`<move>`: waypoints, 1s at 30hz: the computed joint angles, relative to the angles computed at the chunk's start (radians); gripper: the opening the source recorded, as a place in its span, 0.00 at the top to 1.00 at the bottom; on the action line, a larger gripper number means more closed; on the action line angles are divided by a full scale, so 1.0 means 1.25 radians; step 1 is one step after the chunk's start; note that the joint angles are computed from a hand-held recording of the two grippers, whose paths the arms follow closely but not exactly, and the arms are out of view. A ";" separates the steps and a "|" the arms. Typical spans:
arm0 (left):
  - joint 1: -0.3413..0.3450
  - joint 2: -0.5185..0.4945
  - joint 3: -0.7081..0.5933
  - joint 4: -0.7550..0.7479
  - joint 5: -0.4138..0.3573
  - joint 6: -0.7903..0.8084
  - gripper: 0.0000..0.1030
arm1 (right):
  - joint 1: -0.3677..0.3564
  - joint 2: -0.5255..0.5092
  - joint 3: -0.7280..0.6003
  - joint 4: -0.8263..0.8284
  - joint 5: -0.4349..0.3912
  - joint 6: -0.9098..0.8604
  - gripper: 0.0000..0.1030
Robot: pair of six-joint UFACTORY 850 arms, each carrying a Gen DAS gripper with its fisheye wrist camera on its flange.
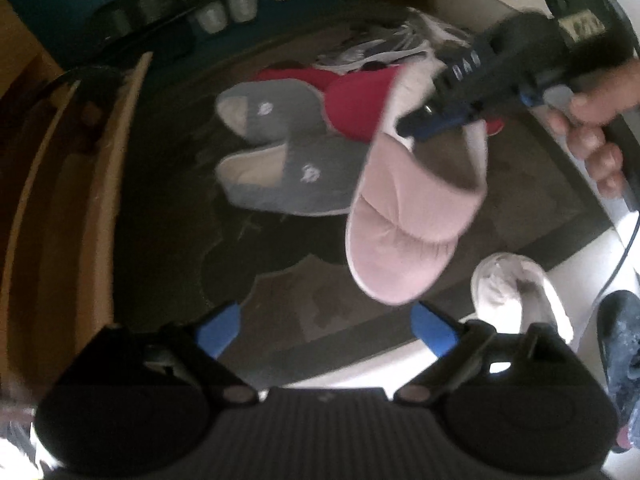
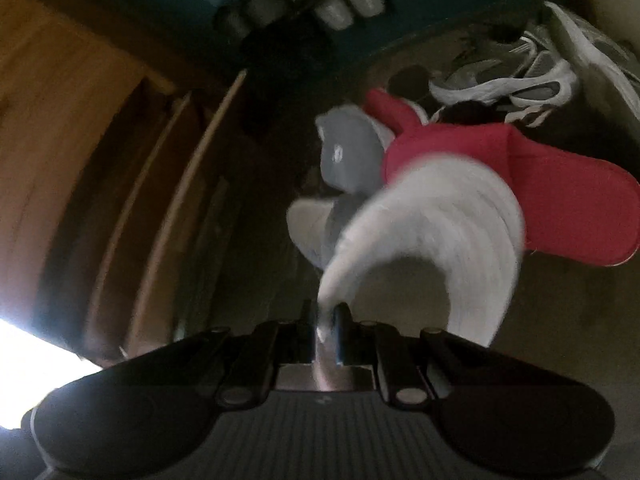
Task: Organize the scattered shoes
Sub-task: 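Carry the pink-and-white slipper off the mat toward the other pink slipper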
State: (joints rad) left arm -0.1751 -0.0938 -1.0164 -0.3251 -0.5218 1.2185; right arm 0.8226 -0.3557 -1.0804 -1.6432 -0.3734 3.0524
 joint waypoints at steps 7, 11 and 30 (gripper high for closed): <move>0.029 -0.005 0.020 0.057 -0.038 -0.065 0.07 | -0.008 -0.036 -0.024 0.054 0.012 -0.126 0.91; 0.029 -0.015 0.018 0.051 -0.034 -0.061 0.07 | -0.016 -0.038 -0.013 0.192 -0.006 -0.239 0.88; 0.003 -0.029 0.027 0.036 -0.031 -0.051 0.07 | 0.010 -0.038 0.040 0.539 -0.139 -0.509 0.59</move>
State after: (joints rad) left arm -0.1714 -0.1305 -0.9829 -0.2797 -0.5604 1.1550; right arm 0.8350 -0.4032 -1.0305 -0.9690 -0.5467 2.4160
